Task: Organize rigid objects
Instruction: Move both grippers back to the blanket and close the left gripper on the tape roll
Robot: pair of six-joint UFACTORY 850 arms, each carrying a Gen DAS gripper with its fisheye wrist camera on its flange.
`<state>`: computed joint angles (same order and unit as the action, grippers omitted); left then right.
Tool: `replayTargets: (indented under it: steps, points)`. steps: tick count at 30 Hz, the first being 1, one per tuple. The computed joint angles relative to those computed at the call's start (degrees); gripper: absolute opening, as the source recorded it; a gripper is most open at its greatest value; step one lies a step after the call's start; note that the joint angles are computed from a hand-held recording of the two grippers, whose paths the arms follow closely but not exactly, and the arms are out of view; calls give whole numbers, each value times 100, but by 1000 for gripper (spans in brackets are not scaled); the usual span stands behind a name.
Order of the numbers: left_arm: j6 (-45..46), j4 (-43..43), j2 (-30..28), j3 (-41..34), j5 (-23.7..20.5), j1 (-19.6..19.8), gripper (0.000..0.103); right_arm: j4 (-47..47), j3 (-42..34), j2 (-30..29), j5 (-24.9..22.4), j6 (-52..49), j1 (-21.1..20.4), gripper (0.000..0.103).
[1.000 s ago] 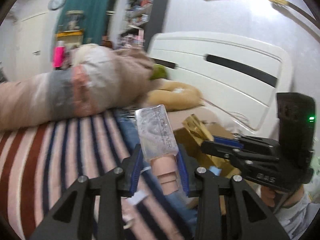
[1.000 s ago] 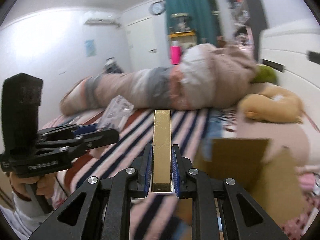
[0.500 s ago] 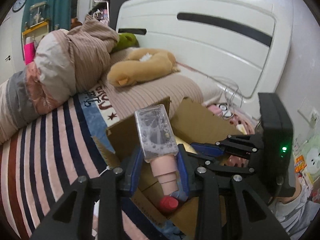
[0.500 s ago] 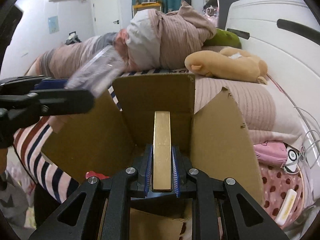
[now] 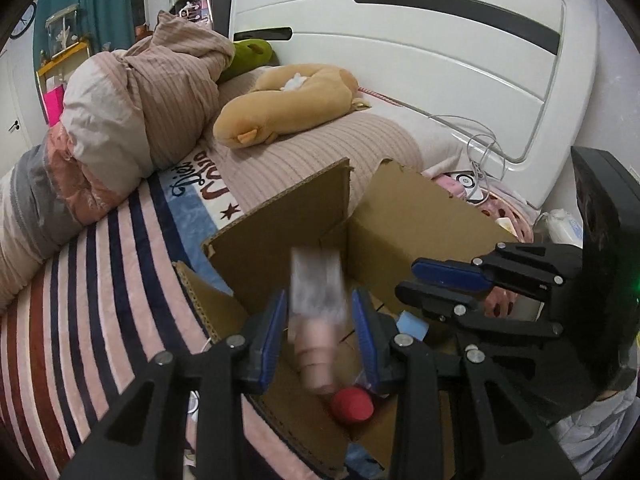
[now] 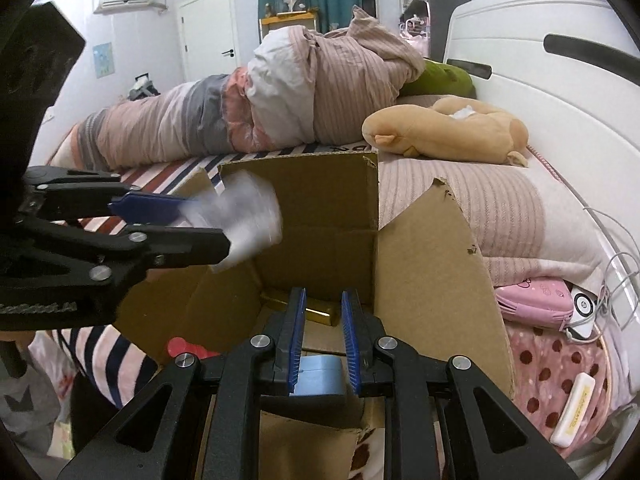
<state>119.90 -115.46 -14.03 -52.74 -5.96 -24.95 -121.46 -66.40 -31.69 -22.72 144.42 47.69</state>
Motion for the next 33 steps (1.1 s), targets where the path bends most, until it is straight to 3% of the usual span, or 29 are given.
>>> replayTargets:
  steps: [11,14,17,26,33]
  points:
    - [82,-170,49,52,-17,71,33,23,21,53,18,-41,-7,17]
    - [444,-591,218,202,-189,174,45,-53,39,78,-4,33,5,26]
    - [1066,-1282,514,468,-490,329,57,11,16,120,-60,-65,70,26]
    - [2477,-2824,1520,1417,-1078,1203,72,-575,-375,146,-330,277,473,28]
    - [2394,-2767,1677,2005,-1469,2267,75,-1134,-1325,-414,233,278,792,32]
